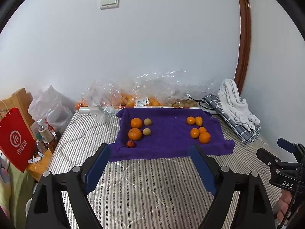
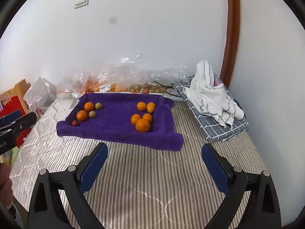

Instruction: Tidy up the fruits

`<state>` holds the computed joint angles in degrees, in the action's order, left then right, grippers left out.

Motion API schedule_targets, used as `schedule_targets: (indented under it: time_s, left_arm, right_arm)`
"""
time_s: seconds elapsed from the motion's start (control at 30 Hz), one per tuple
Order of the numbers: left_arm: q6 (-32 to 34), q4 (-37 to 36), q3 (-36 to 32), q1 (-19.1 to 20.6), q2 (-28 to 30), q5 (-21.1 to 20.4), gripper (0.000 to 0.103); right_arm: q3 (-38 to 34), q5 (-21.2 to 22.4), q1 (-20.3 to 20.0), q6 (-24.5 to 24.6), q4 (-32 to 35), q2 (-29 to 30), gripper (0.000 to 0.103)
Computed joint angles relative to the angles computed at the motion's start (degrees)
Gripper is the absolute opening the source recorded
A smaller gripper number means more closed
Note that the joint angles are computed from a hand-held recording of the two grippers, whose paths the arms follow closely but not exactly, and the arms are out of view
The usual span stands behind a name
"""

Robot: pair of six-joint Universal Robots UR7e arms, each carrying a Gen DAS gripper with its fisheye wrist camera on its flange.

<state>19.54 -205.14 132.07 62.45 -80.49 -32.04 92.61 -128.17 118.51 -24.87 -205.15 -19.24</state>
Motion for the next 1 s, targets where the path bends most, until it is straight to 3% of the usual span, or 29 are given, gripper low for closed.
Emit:
schedule_targets:
  time_s: [0.23, 1.0]
  left_arm:
    - [2.55, -3.03, 0.82, -1.87, 0.54, 2.38, 0.086]
    - [4.55, -4.27, 1.44, -4.07, 0.86, 3.87, 0.086]
  right_arm:
    - [1.35, -0.42, 0.36, 0.28, -1.44, -0.66, 0.098]
    - [2.12, 0.2, 0.2, 0.98, -2.5, -0.97, 0.098]
